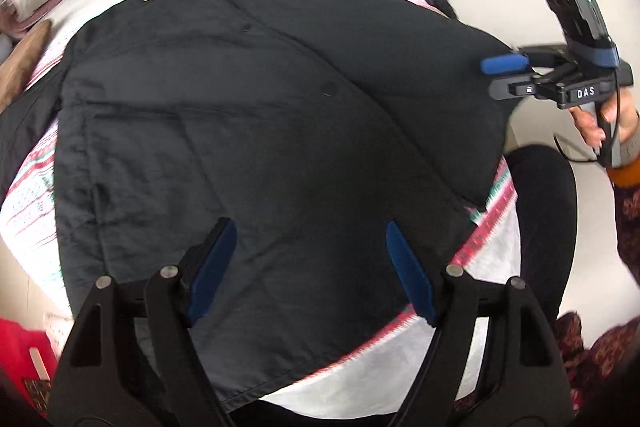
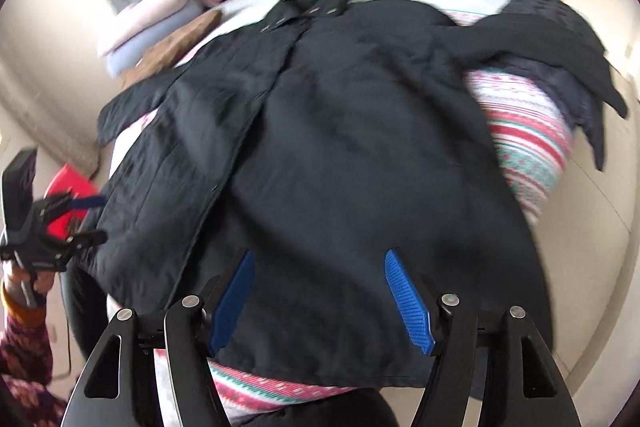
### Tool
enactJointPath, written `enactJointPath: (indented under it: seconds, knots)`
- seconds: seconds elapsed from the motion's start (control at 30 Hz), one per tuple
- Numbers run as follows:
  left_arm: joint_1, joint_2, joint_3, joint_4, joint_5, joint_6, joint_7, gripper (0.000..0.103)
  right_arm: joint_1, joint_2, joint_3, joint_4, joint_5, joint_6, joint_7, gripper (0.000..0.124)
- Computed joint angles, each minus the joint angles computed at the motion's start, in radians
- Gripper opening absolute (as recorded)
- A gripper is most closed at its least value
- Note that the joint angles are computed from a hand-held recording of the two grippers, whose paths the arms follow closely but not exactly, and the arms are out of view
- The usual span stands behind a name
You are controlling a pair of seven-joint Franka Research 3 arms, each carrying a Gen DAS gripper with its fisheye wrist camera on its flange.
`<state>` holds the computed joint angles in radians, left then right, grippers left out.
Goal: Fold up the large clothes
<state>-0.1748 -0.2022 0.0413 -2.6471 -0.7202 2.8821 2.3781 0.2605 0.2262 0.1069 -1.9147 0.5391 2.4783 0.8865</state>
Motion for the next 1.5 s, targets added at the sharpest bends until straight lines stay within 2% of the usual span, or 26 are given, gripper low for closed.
enactJointPath:
  seconds: [0.07, 0.13, 0.2, 0.27, 0.33, 0.4, 0.43, 0.47, 0.5, 0.53, 0.57, 0.6, 0.7, 0.8, 0.9, 1.07, 1.13, 1.17, 1.2, 1.23, 1.3, 1.33, 1.37, 1.4, 1.47, 1.5]
  knots:
    - [-0.051, -0.01, 0.017, -0.014, -0.073, -0.03, 0.126, 0.078, 0.004, -0.027, 0.028, -0.042, 0.014, -0.04, -0.114, 0.069]
    - [-0.069, -0.019, 0.018, -0.019, -0.118, -0.076, 0.208, 0.078, 0.016, -0.053, 0.043, -0.079, 0.03, -0.074, -0.225, 0.069]
    - [-0.076, -0.023, 0.005, -0.026, -0.155, -0.09, 0.28, 0.078, 0.034, -0.072, 0.046, -0.111, 0.024, -0.09, -0.307, 0.069]
    - [-0.075, -0.019, -0.009, -0.026, -0.166, -0.106, 0.329, 0.078, 0.059, -0.087, 0.046, -0.146, -0.005, -0.074, -0.354, 0.069]
    - [-0.069, 0.0, -0.035, -0.025, -0.161, -0.086, 0.341, 0.078, 0.088, -0.092, 0.042, -0.182, -0.054, -0.008, -0.348, 0.068]
    - [-0.079, 0.015, -0.056, -0.027, -0.192, -0.027, 0.364, 0.066, 0.111, -0.089, 0.039, -0.208, -0.101, 0.056, -0.323, 0.067]
    - [-0.079, 0.018, -0.054, -0.021, -0.207, -0.026, 0.365, 0.059, 0.12, -0.083, 0.038, -0.213, -0.121, 0.085, -0.306, 0.062]
    - [-0.073, 0.017, -0.046, -0.011, -0.227, -0.05, 0.362, 0.042, 0.12, -0.084, 0.038, -0.22, -0.122, 0.104, -0.305, 0.052]
    - [-0.062, 0.014, -0.027, 0.007, -0.257, -0.12, 0.363, 0.025, 0.117, -0.084, 0.04, -0.22, -0.106, 0.106, -0.312, 0.045]
    - [-0.047, 0.015, -0.014, 0.027, -0.297, -0.184, 0.361, 0.017, 0.108, -0.083, 0.045, -0.212, -0.068, 0.087, -0.336, 0.03]
    - [-0.033, 0.008, -0.013, 0.032, -0.336, -0.2, 0.358, 0.013, 0.101, -0.087, 0.05, -0.209, -0.029, 0.075, -0.361, 0.011]
    - [-0.02, -0.003, -0.012, 0.033, -0.376, -0.216, 0.368, 0.006, 0.097, -0.097, 0.052, -0.215, 0.002, 0.078, -0.382, 0.006]
    - [0.023, -0.056, 0.004, 0.031, -0.484, -0.322, 0.416, 0.005, 0.095, -0.119, 0.06, -0.223, 0.093, 0.071, -0.463, 0.005]
    - [0.043, -0.112, -0.011, 0.012, -0.547, -0.349, 0.464, 0.005, 0.105, -0.141, 0.06, -0.231, 0.151, 0.053, -0.512, 0.005]
    - [0.056, -0.114, -0.016, 0.013, -0.55, -0.385, 0.483, 0.005, 0.121, -0.126, 0.059, -0.212, 0.155, 0.031, -0.512, 0.005]
    - [0.092, -0.019, -0.028, 0.057, -0.52, -0.465, 0.463, 0.005, 0.141, -0.083, 0.052, -0.195, 0.069, 0.009, -0.42, 0.006]
    - [0.124, 0.047, -0.037, 0.111, -0.417, -0.532, 0.377, 0.012, 0.129, -0.079, 0.047, -0.181, 0.067, -0.041, -0.391, 0.01]
    - [0.137, 0.056, -0.044, 0.116, -0.372, -0.56, 0.348, 0.018, 0.118, -0.076, 0.041, -0.16, 0.063, -0.105, -0.377, 0.013]
    - [0.147, 0.044, -0.049, 0.108, -0.348, -0.571, 0.34, 0.019, 0.104, -0.073, 0.033, -0.132, 0.048, -0.197, -0.368, 0.015]
    - [0.157, 0.026, -0.046, 0.1, -0.332, -0.595, 0.353, 0.019, 0.092, -0.081, 0.027, -0.123, 0.044, -0.246, -0.377, 0.018]
    - [0.176, -0.015, -0.026, 0.093, -0.323, -0.647, 0.381, 0.023, 0.076, -0.126, 0.019, -0.151, 0.062, -0.235, -0.422, 0.024]
    - [0.184, -0.037, -0.017, 0.091, -0.335, -0.648, 0.398, 0.026, 0.069, -0.144, 0.013, -0.156, 0.077, -0.226, -0.436, 0.027]
    - [0.189, -0.059, -0.014, 0.088, -0.351, -0.62, 0.41, 0.038, 0.062, -0.155, 0.006, -0.156, 0.096, -0.211, -0.443, 0.03]
    - [0.19, -0.076, -0.016, 0.087, -0.371, -0.559, 0.419, 0.055, 0.056, -0.158, 0.0, -0.149, 0.119, -0.185, -0.443, 0.033]
    - [0.183, -0.099, -0.019, 0.081, -0.442, -0.401, 0.442, 0.071, 0.049, -0.141, -0.006, -0.116, 0.173, -0.081, -0.429, 0.05]
    - [0.176, -0.085, -0.022, 0.095, -0.476, -0.32, 0.454, 0.074, 0.05, -0.12, -0.005, -0.095, 0.193, 0.006, -0.41, 0.054]
